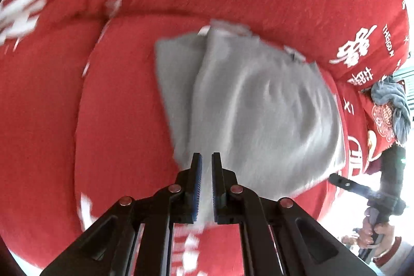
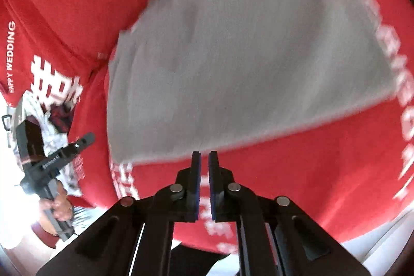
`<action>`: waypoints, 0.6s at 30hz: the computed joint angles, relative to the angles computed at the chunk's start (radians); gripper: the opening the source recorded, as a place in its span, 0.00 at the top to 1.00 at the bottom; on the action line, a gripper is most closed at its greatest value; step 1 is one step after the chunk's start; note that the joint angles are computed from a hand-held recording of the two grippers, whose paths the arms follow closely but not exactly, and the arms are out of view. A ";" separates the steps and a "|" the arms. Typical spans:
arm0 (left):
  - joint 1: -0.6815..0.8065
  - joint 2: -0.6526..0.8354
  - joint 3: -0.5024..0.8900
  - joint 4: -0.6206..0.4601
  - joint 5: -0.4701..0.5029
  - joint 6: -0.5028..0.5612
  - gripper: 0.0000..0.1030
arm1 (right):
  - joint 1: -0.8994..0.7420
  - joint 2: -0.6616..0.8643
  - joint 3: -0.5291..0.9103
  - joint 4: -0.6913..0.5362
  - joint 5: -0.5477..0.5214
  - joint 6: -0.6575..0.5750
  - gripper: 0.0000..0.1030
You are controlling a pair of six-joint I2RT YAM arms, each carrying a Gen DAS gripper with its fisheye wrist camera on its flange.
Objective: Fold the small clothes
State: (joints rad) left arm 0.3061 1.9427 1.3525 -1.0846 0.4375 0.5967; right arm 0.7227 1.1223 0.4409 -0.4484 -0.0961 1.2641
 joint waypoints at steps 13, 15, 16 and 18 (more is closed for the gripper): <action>-0.277 0.215 0.122 0.293 -0.167 -0.381 0.94 | -0.642 0.375 0.212 0.080 -0.006 -0.618 0.89; -0.263 0.233 0.118 0.328 -0.152 -0.391 0.94 | -0.660 0.478 0.248 0.109 0.019 -0.652 0.89; -0.258 0.238 0.116 0.340 -0.149 -0.394 0.94 | -0.678 0.527 0.257 0.123 0.031 -0.673 0.93; -0.248 0.248 0.126 0.346 -0.147 -0.398 0.94 | -0.733 0.533 0.215 0.207 0.000 -0.695 0.99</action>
State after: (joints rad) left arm 0.0576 2.1910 1.4781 -0.7389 0.2909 0.1987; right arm -0.0103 1.6552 0.6560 -0.2416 -0.0958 0.5690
